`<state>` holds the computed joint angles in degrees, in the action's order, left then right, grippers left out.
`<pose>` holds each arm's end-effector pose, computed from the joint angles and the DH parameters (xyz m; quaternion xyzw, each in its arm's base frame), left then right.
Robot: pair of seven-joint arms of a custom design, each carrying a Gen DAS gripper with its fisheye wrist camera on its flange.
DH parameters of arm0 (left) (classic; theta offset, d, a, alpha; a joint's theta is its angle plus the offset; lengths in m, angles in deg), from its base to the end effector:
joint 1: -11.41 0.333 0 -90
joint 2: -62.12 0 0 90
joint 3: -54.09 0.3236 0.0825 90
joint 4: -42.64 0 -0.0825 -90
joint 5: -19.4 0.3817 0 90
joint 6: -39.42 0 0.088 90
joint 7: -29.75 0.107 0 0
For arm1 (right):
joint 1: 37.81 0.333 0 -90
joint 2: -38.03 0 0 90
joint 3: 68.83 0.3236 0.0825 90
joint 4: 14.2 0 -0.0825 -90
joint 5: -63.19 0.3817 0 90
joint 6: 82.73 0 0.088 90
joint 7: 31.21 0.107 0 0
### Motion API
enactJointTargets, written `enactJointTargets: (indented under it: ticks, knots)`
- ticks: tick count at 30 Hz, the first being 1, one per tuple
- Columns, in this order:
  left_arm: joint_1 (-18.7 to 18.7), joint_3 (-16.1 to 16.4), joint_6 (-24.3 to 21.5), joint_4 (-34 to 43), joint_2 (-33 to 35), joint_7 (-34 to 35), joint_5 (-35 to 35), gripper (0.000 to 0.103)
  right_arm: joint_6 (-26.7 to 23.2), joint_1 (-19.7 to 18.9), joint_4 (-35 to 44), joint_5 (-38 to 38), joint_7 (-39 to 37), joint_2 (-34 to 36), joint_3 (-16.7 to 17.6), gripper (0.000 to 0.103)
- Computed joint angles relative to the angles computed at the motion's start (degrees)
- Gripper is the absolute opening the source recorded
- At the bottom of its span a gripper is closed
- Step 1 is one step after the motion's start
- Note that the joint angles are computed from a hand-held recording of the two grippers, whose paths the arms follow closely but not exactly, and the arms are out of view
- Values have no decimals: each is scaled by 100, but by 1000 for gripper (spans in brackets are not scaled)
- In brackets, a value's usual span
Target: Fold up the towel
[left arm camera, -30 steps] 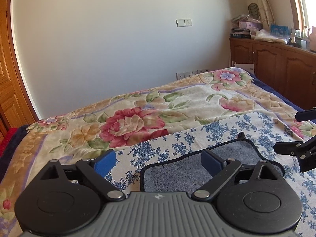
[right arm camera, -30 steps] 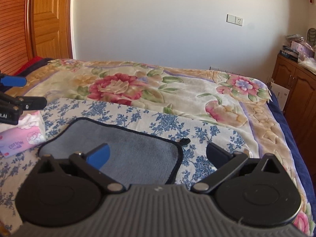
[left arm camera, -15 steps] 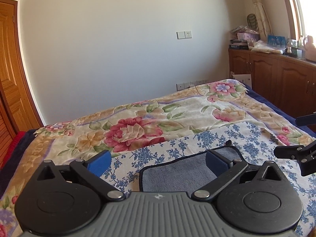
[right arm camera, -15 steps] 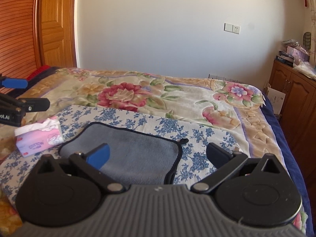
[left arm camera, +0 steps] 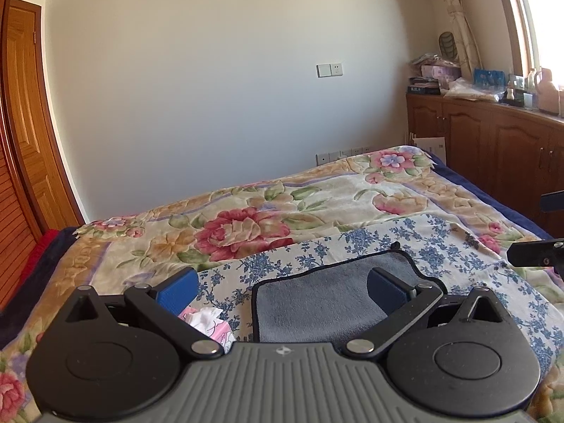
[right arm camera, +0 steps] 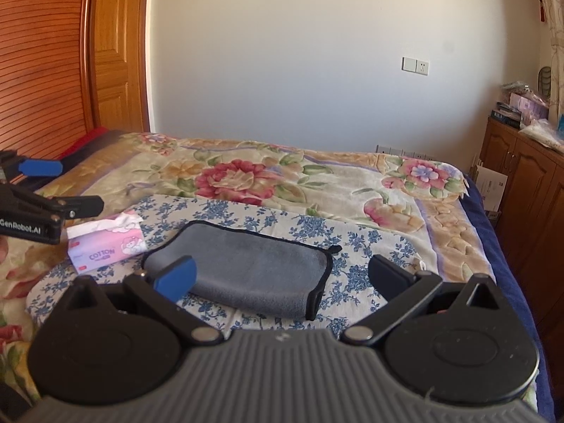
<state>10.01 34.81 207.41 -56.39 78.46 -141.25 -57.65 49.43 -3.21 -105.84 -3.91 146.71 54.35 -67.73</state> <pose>0.6517 -0.1541 0.4952 -0.3157 0.7836 -0.4515 0.2873 0.5694 0.3842 0.5313 -0.5254 0.6829 -0.4052 0.3055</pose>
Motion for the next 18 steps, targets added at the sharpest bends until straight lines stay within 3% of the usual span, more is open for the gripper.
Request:
enactJointTargets:
  ticks: [10, 18]
  knots:
    - [-15, 321, -410, -639, -612, 212, -505, 103, -264, 123, -212, -216, 276, -199, 130, 103]
    - [-197, 622, -440, -1229, -1038, 694, -886, 103, -497, 156, -505, -306, 545, -407, 299, 103]
